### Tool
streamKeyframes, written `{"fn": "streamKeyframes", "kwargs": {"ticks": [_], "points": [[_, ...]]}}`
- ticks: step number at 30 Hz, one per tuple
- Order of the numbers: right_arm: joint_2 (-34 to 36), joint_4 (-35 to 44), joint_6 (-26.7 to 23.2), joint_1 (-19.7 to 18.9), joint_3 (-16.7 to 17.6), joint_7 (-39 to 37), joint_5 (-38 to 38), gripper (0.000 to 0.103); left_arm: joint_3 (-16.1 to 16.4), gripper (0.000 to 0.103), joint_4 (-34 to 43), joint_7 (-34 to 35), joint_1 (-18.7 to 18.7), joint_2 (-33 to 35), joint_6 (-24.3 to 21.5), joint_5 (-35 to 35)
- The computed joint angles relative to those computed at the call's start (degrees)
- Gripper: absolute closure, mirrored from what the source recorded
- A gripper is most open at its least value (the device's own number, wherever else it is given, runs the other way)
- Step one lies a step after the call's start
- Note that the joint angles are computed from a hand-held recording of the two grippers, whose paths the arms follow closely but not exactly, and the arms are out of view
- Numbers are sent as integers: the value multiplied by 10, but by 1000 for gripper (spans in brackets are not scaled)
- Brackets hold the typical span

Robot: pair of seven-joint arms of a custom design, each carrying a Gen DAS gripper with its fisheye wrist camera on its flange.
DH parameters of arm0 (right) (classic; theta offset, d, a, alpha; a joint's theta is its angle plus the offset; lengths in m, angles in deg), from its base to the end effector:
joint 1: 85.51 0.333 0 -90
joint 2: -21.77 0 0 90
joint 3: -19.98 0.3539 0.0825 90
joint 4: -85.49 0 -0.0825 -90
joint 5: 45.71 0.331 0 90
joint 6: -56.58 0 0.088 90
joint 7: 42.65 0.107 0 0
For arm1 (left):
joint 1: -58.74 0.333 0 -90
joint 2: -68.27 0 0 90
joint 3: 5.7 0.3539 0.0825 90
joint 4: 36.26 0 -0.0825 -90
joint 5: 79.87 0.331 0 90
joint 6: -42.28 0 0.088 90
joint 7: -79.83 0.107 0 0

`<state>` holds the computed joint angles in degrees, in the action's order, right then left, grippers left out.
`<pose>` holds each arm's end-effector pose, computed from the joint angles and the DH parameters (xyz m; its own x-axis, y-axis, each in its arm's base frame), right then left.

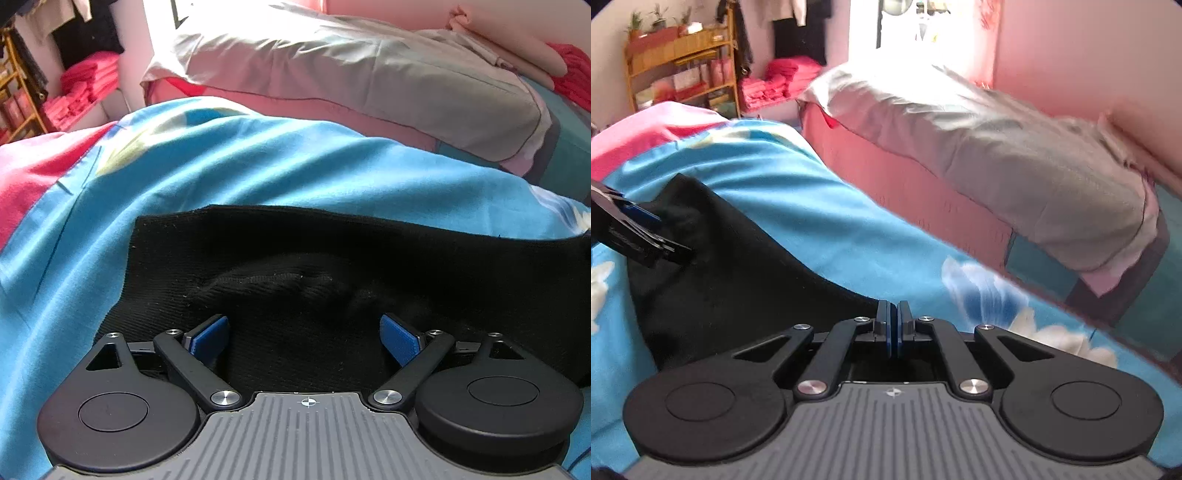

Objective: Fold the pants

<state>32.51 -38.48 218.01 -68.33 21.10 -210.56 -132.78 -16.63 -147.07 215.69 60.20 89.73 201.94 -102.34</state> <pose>0.4917 0.2141 0.4020 -0.0945 -0.9950 0.0334 -0.6792 0.0399 -0.7328 0.6274 -0.0729 0.4160 -0.5557 -0.8306 -0.0353 -0.7001 0.4904 -0.5189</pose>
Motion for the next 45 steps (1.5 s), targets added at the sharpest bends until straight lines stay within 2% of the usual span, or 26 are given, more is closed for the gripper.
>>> {"fn": "streamKeyframes", "kwargs": {"ticks": [1, 2, 3, 5, 6, 8, 12, 14, 16, 18, 20, 21, 23, 26, 27, 28, 29, 31, 34, 36, 39, 40, 42, 43, 44, 45], "points": [[16, 2, 0, -2, 2, -39, 33, 97, 3, 0, -2, -3, -4, 0, 5, 5], [26, 4, -5, 1, 0, -39, 30, 97, 9, 0, -6, -10, -13, 0, 12, 16], [21, 4, -20, 14, -4, 2, -7, 92, 16, 0, -7, -17, -20, 1, 18, 29], [-3, -11, -26, 17, -1, 42, -22, 64, 21, 0, -4, -27, -25, 0, 10, 45], [-23, -28, -41, 20, 1, 86, -50, 58, 19, 0, 0, -27, -21, -3, 0, 46], [-67, -71, -87, 24, 14, 108, -46, 57, 6, 0, 7, -20, -7, -9, -15, 28], [-165, -178, -185, 29, 45, 138, 54, 56, -22, 0, 7, 25, 10, -20, -21, -25], [-212, -228, -230, 28, 59, 156, 114, 56, -17, 0, 9, 29, -3, -15, -18, -20], [-250, -268, -284, 25, 71, 155, 176, 56, 2, 0, 11, 5, -28, -5, -15, 11], [-277, -293, -328, 16, 71, 122, 230, 53, 22, 0, 8, -17, -50, 6, -2, 53], [-290, -302, -358, 1, 62, 95, 285, 53, 15, 0, -8, -10, -48, 6, 25, 59], [-304, -314, -351, -11, 53, 118, 297, 53, 18, 0, -10, -17, -52, 5, 28, 66], [-347, -356, -277, -47, 32, 208, 261, 53, 25, 0, -6, -37, -58, 6, 21, 80], [-340, -374, -203, -97, 16, 287, 201, 55, 33, 0, 3, -65, -66, 10, 11, 99], [-321, -369, -189, -108, 12, 292, 188, 61, 35, 0, 5, -71, -67, 11, 12, 106], [-301, -361, -204, -113, 20, 287, 189, 75, 38, 0, 3, -79, -71, 12, 15, 114], [-295, -353, -225, -112, 29, 273, 189, 100, 40, 0, 3, -85, -72, 12, 17, 121], [-306, -350, -239, -109, 33, 257, 177, 98, 42, 0, 3, -96, -74, 11, 15, 131], [-355, -363, -262, -108, 45, 305, 136, 98, 34, 0, 3, -96, -66, 10, 16, 132], [-361, -370, -259, -111, 36, 335, 104, 98, 33, 0, 0, -100, -66, 10, 23, 133], [-320, -379, -191, -124, -12, 371, 46, 97, 40, 0, -3, -117, -75, 11, 29, 143], [-315, -384, -177, -126, -19, 381, 29, 97, 43, 0, -2, -120, -77, 10, 27, 150], [-339, -389, -206, -117, -1, 372, 57, 88, 44, 0, 3, -123, -77, 5, 14, 158], [-356, -390, -234, -108, 18, 368, 92, 76, 39, 0, 4, -119, -72, 1, 12, 154], [-373, -391, -264, -99, 40, 372, 110, 59, 26, 0, -2, -105, -61, -6, 19, 142], [-387, -392, -293, -87, 65, 381, 116, 54, 12, 0, -9, -88, -49, -12, 30, 125]]}}
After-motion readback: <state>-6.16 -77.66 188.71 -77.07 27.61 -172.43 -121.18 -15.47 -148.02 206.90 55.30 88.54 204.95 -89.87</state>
